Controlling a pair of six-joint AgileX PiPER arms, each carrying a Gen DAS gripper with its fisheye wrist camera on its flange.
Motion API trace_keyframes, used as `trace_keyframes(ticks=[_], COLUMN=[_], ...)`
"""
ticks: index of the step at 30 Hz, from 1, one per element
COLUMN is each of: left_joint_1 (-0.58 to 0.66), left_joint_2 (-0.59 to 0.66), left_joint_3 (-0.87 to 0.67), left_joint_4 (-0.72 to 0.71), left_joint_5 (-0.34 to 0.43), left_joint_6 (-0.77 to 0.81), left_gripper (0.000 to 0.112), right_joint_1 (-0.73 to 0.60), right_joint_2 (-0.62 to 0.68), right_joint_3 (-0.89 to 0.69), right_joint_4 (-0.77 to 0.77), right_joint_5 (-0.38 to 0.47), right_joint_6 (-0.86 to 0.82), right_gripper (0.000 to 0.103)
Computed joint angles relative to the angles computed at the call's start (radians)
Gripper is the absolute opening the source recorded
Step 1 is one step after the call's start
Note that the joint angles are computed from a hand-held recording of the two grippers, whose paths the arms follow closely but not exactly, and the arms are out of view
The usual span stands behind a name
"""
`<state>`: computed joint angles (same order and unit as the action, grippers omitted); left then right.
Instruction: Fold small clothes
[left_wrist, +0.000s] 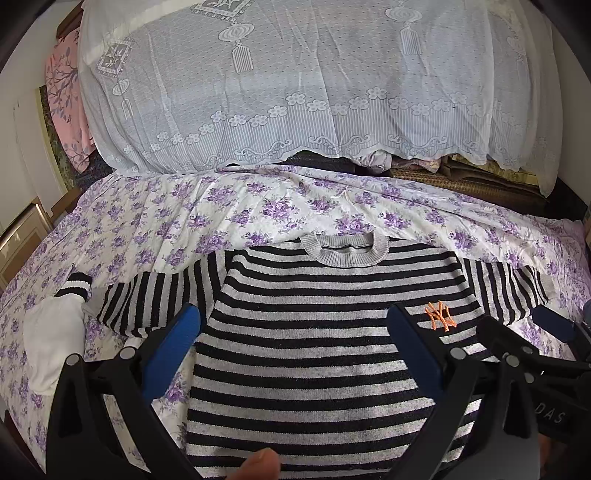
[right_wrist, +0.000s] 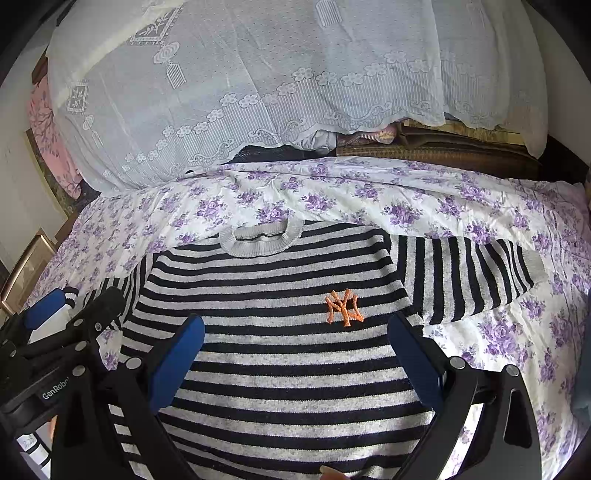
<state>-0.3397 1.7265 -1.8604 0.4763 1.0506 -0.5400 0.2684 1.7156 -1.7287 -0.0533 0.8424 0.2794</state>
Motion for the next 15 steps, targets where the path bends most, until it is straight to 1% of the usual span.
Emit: trace_keyframes(ticks=[15], left_joint_1=[0.004], left_joint_2=[-0.002], left_joint_3=[0.001], left_joint_4=[-0.005], left_joint_5=[-0.001], left_joint_6=[0.004], left_gripper=[0.099], right_joint_1=[0.002], right_joint_2=[-0.002], right_joint_3=[0.007], right_joint_4=[-0.002], right_joint_5=[-0.008], right_joint_6=[0.004], right_gripper=[0.100])
